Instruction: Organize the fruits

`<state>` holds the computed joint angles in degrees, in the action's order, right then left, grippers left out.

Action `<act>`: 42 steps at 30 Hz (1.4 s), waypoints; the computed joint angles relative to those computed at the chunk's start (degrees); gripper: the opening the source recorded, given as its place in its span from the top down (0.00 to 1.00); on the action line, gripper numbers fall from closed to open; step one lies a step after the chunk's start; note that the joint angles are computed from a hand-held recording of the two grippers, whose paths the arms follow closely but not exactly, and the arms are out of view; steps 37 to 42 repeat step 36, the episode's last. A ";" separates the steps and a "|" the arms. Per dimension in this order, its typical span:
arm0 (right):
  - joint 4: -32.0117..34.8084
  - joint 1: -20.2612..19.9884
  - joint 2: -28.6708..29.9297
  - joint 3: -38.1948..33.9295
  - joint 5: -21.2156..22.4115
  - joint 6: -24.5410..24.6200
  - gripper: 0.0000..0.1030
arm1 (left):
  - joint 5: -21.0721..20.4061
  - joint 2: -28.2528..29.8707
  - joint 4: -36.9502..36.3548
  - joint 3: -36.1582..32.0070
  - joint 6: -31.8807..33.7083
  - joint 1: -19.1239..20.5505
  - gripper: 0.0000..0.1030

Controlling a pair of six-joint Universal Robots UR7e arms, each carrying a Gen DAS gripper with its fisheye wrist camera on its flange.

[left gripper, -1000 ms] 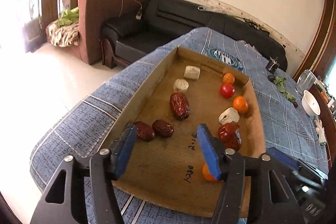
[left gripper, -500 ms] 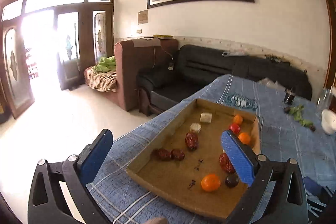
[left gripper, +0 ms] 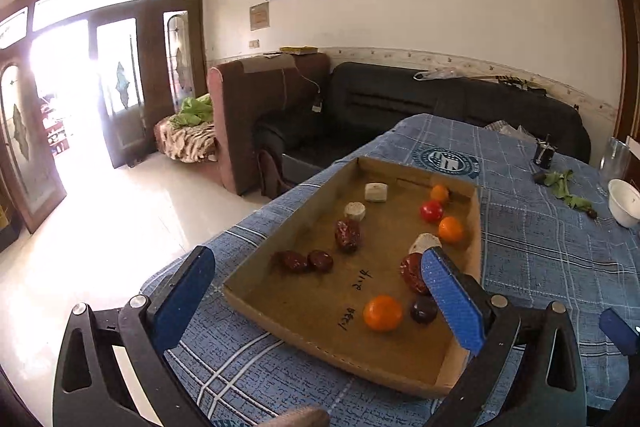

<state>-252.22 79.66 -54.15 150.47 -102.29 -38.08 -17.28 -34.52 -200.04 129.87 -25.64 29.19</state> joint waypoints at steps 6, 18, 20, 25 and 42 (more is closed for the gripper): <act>-0.98 1.40 1.80 -0.67 -1.98 -1.03 0.08 | -3.67 -1.32 2.08 0.51 -0.47 0.83 0.00; -0.61 3.12 3.14 -1.99 -4.69 -1.69 0.06 | -6.31 -1.92 3.12 0.83 0.32 1.98 0.00; -0.62 3.26 3.26 -2.11 -4.92 -1.76 0.06 | -6.86 -2.18 3.30 0.85 0.24 2.23 0.00; -0.81 3.96 3.71 -2.39 -5.58 -2.22 0.06 | -8.28 -2.79 3.35 1.11 0.17 2.52 0.00; 3.84 2.16 -0.07 -1.34 -3.19 0.47 0.05 | -11.04 -5.03 7.48 1.42 -3.75 2.60 0.00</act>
